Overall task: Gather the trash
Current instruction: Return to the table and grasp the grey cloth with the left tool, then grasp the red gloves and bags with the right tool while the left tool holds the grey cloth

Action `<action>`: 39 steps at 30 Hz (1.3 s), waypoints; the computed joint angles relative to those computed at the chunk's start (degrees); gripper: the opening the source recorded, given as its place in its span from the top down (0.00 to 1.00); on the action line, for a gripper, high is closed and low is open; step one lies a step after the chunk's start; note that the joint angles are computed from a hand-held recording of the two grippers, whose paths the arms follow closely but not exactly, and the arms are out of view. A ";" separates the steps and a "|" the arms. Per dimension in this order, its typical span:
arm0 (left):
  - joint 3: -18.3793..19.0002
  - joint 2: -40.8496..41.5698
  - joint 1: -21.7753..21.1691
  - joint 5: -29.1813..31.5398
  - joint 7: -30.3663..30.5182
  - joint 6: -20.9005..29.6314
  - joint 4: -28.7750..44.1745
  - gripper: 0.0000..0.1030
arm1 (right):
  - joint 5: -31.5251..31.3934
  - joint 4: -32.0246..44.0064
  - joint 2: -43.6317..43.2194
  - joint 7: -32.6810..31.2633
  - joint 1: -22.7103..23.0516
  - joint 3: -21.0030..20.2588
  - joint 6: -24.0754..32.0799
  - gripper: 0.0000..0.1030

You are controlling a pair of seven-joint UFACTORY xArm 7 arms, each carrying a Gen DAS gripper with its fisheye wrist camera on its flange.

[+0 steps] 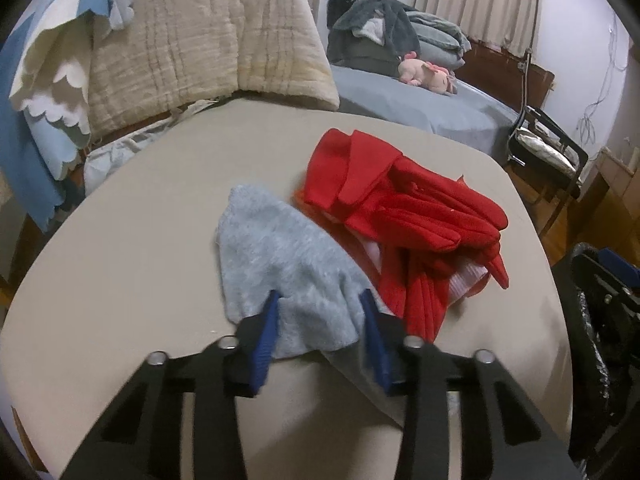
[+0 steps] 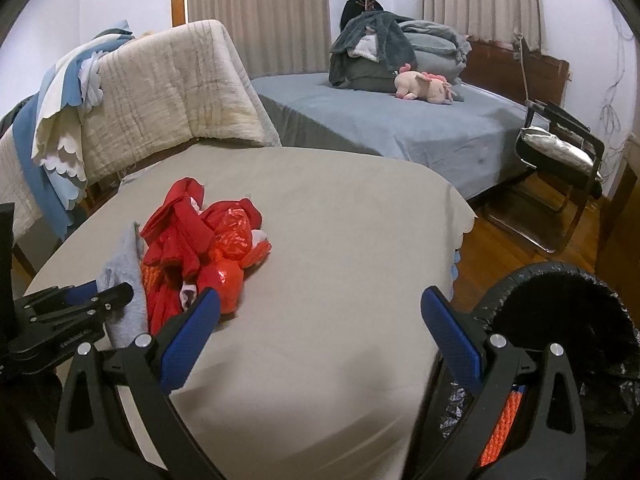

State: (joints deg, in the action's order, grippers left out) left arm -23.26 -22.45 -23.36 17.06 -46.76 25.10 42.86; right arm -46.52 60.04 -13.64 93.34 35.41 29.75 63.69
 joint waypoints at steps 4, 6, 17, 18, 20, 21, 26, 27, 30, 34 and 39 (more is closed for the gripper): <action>1.03 -2.63 -0.63 -1.29 0.86 -0.12 -1.24 0.80 | -0.72 0.67 0.70 -0.16 0.11 0.00 -0.14 0.05; 1.28 -3.97 -0.66 -2.04 1.28 -0.28 -1.81 0.83 | -1.03 0.98 0.93 -0.11 0.26 -0.05 -0.33 0.05; 1.69 -10.59 1.45 -4.73 3.89 0.82 -3.57 0.86 | -4.24 4.21 3.55 0.12 1.24 -0.55 -0.86 0.05; 1.75 -10.88 1.73 -4.96 3.94 0.77 -3.58 0.86 | -4.61 4.56 3.94 0.22 1.39 -0.72 -1.02 0.05; 1.84 -11.36 2.15 -5.35 4.18 0.41 -3.60 0.86 | -5.53 5.58 4.93 0.34 1.75 -1.08 -1.30 0.05; 1.68 -11.75 2.43 -5.36 4.19 0.28 -3.68 0.86 | -6.12 6.23 5.51 0.30 1.91 -1.35 -1.62 0.05; 1.48 -12.58 4.28 -5.06 4.79 -0.89 -3.47 0.86 | -9.25 9.96 8.88 -0.53 3.09 -3.07 -2.62 0.06; 1.36 -12.69 4.60 -5.06 4.72 -1.08 -3.54 0.86 | -9.80 10.47 9.38 -0.55 3.46 -3.48 -2.76 0.06; 1.22 -12.41 5.60 -4.76 4.87 -1.59 -3.47 0.86 | -11.18 12.46 11.33 -0.89 4.49 -4.78 -3.33 0.06; 1.57 -11.97 5.89 -4.85 5.61 -2.28 -3.70 0.86 | -12.27 14.32 13.41 -2.24 5.75 -6.57 -4.64 0.06; 2.10 -10.78 6.55 -5.10 6.15 -3.58 -3.81 0.86 | -12.19 16.90 16.40 -4.26 6.93 -8.91 -6.99 0.19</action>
